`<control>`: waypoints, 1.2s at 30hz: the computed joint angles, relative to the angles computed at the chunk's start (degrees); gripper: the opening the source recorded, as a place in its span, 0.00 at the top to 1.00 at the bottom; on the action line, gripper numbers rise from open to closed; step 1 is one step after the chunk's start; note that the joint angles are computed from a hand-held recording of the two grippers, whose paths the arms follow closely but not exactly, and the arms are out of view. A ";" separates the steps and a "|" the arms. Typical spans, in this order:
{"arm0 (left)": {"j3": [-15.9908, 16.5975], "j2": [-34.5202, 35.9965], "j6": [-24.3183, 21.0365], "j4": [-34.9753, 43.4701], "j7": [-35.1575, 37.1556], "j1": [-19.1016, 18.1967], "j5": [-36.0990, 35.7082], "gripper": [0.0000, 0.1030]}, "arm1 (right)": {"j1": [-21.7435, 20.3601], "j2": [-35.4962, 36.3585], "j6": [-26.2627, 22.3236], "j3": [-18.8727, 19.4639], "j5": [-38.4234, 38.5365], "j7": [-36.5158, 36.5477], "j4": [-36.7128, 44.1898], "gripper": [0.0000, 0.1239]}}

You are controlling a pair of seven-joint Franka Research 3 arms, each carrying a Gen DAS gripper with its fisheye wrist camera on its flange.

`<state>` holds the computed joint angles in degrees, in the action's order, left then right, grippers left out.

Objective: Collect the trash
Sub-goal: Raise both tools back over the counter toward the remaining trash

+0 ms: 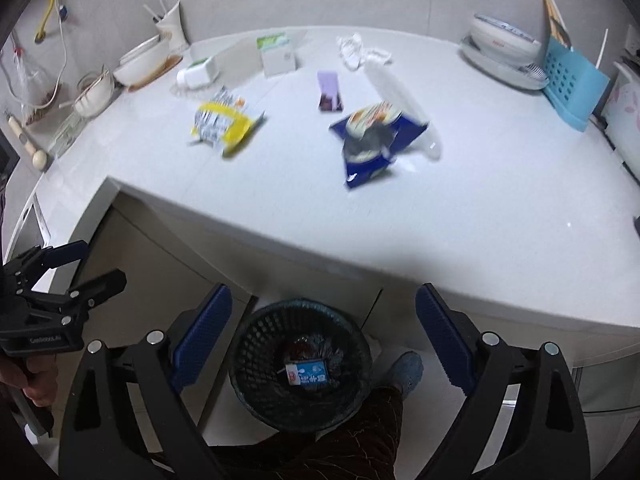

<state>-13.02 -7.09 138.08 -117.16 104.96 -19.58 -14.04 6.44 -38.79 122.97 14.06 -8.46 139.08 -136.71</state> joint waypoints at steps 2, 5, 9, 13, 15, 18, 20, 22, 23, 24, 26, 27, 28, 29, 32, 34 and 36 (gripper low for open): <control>-0.14 0.50 -1.18 2.26 -0.64 0.00 0.41 0.06 | -0.56 0.04 0.07 -0.34 -0.47 -0.16 0.91 0.28; -0.70 1.93 -1.77 5.17 -2.32 0.05 1.77 0.06 | -1.51 0.25 0.41 -0.80 -1.24 -0.65 1.78 0.28; -1.52 4.57 -3.14 9.95 -4.22 0.08 3.96 0.06 | -2.96 0.82 0.08 -2.06 -2.41 -2.79 4.14 0.28; -2.39 7.70 -5.29 15.23 -6.53 0.03 6.61 0.06 | -4.44 2.04 0.44 -3.36 -3.25 -5.45 6.24 0.28; -2.78 9.00 -5.52 17.21 -7.29 -0.03 7.74 0.06 | -5.09 2.93 0.78 -4.08 -3.44 -6.78 7.42 0.28; -3.31 11.56 -6.67 21.12 -8.84 -0.23 9.13 0.06 | -5.88 4.17 1.57 -5.14 -3.27 -8.61 8.63 0.30; -3.58 13.54 -7.55 23.93 -10.42 -0.51 10.83 0.06 | -6.35 5.22 2.12 -5.81 -3.17 -9.91 9.51 0.31; -3.87 15.48 -8.41 26.61 -11.31 -0.75 11.62 0.06 | -6.74 6.39 2.45 -6.43 -2.90 -11.10 10.42 0.33; -3.98 16.33 -8.85 27.75 -11.86 -0.93 12.27 0.06 | -6.87 7.00 2.51 -6.77 -2.64 -11.69 10.91 0.35; -4.04 17.21 -9.34 28.92 -12.43 -1.16 13.08 0.06 | -6.95 7.83 2.55 -7.20 -2.32 -12.45 11.58 0.35; -4.24 19.24 -10.25 31.52 -13.16 -1.61 14.25 0.06 | -7.04 9.37 2.53 -7.97 -1.62 -13.85 12.86 0.37; -4.30 20.36 -10.81 32.95 -13.57 -1.90 14.85 0.06 | -7.05 10.27 2.71 -8.46 -1.29 -14.77 13.54 0.38; -4.34 21.39 -11.50 34.26 -13.89 -2.18 15.44 0.06 | -7.09 10.84 2.78 -8.71 -1.06 -15.34 13.97 0.39; -4.39 22.34 -12.11 35.47 -14.07 -2.41 15.88 0.06 | -7.11 11.61 2.68 -9.03 -0.76 -16.01 14.58 0.40; -4.29 25.14 -13.72 39.03 -14.82 -3.16 17.34 0.06 | -7.15 14.15 2.54 -10.24 0.37 -18.17 16.45 0.43; -4.09 27.25 -14.82 41.84 -15.27 -3.90 18.67 0.07 | -7.16 15.84 2.22 -11.01 1.14 -19.50 17.63 0.44; -3.95 29.41 -16.45 44.87 -15.87 -4.42 19.18 0.07 | -7.25 17.58 1.57 -11.61 1.75 -20.37 18.91 0.46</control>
